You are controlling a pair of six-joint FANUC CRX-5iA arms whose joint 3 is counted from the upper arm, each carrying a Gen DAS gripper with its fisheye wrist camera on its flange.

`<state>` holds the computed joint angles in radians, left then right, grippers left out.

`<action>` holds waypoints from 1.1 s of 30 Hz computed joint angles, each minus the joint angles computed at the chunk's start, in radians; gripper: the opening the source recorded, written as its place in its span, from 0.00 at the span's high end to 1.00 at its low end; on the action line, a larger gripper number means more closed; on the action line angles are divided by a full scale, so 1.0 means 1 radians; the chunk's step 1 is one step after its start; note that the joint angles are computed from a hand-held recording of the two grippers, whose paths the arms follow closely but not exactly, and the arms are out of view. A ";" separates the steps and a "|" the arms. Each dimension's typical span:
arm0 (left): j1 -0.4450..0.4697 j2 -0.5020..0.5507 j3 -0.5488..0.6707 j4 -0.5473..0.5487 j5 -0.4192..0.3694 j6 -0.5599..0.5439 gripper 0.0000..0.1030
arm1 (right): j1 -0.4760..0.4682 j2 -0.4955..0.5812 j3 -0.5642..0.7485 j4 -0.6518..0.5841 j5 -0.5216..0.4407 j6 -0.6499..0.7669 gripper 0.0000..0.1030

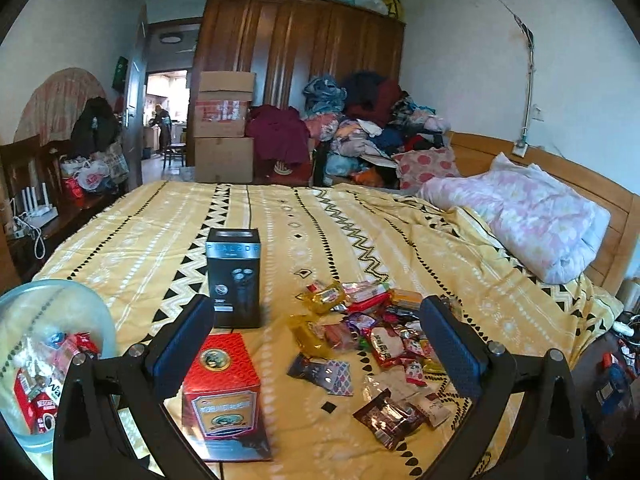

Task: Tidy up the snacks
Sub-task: 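Move both grippers back to the snack pile, then grasp the blue-white chocolate bar with the right gripper while the left grasps the white red-labelled packet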

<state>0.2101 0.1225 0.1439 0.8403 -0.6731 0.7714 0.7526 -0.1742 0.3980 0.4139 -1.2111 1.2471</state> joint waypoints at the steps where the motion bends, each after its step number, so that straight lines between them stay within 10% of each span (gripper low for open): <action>1: -0.001 0.008 0.005 0.009 -0.010 0.003 0.00 | 0.029 0.004 0.009 0.065 -0.048 -0.010 0.21; 6: -0.012 0.038 0.025 -0.038 -0.049 0.074 0.00 | 0.138 0.058 0.055 0.365 -0.265 -0.024 0.11; 12: -0.012 0.017 -0.028 -0.097 -0.113 0.100 0.00 | 0.008 -0.033 -0.217 0.327 0.178 -0.206 0.00; 17: -0.002 0.017 -0.028 -0.209 -0.222 0.184 0.00 | -0.126 0.122 -0.207 -0.061 0.388 -0.102 0.05; 25: -0.006 0.066 0.014 -0.228 -0.369 0.214 0.00 | -0.266 0.640 0.265 -0.289 -0.145 0.392 0.22; 33: -0.070 0.152 0.114 -0.283 -0.478 0.260 0.00 | -0.412 1.009 0.749 -0.453 -0.512 0.449 0.24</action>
<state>0.1398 0.2745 0.2578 0.5577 -1.1510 1.0319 0.3403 0.8343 1.1473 -0.0391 -1.7231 1.6965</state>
